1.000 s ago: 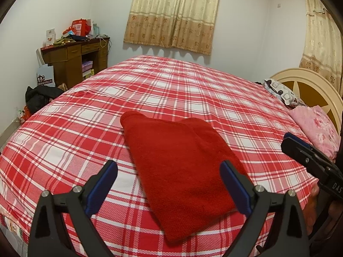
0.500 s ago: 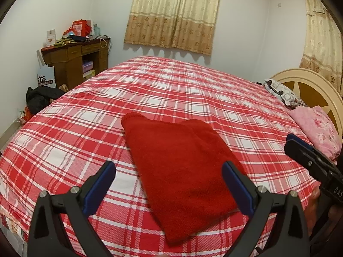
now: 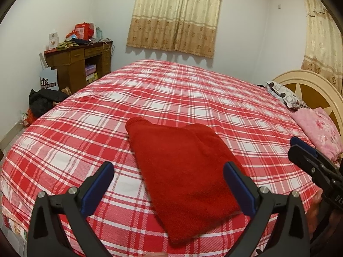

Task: Fold small clothes

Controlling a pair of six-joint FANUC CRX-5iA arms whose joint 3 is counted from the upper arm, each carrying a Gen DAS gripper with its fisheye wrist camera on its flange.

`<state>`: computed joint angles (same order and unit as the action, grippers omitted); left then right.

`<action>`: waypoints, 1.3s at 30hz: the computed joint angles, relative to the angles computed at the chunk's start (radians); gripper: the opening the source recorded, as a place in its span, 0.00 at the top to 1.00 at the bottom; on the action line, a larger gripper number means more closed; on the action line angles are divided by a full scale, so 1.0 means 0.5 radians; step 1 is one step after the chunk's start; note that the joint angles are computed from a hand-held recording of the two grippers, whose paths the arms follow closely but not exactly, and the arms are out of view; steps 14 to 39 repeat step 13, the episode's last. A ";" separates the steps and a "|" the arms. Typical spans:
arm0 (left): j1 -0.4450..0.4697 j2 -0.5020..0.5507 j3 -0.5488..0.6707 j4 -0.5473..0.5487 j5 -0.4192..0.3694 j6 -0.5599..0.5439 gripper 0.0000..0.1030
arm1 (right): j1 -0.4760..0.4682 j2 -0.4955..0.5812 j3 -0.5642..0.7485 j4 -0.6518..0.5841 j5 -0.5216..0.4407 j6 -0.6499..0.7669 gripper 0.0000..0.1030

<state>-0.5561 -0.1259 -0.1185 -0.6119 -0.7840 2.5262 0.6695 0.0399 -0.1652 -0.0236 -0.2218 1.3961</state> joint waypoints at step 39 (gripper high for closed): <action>-0.033 0.003 0.005 -0.068 -0.040 0.017 0.00 | 0.023 -0.007 0.003 -0.031 -0.036 0.073 0.32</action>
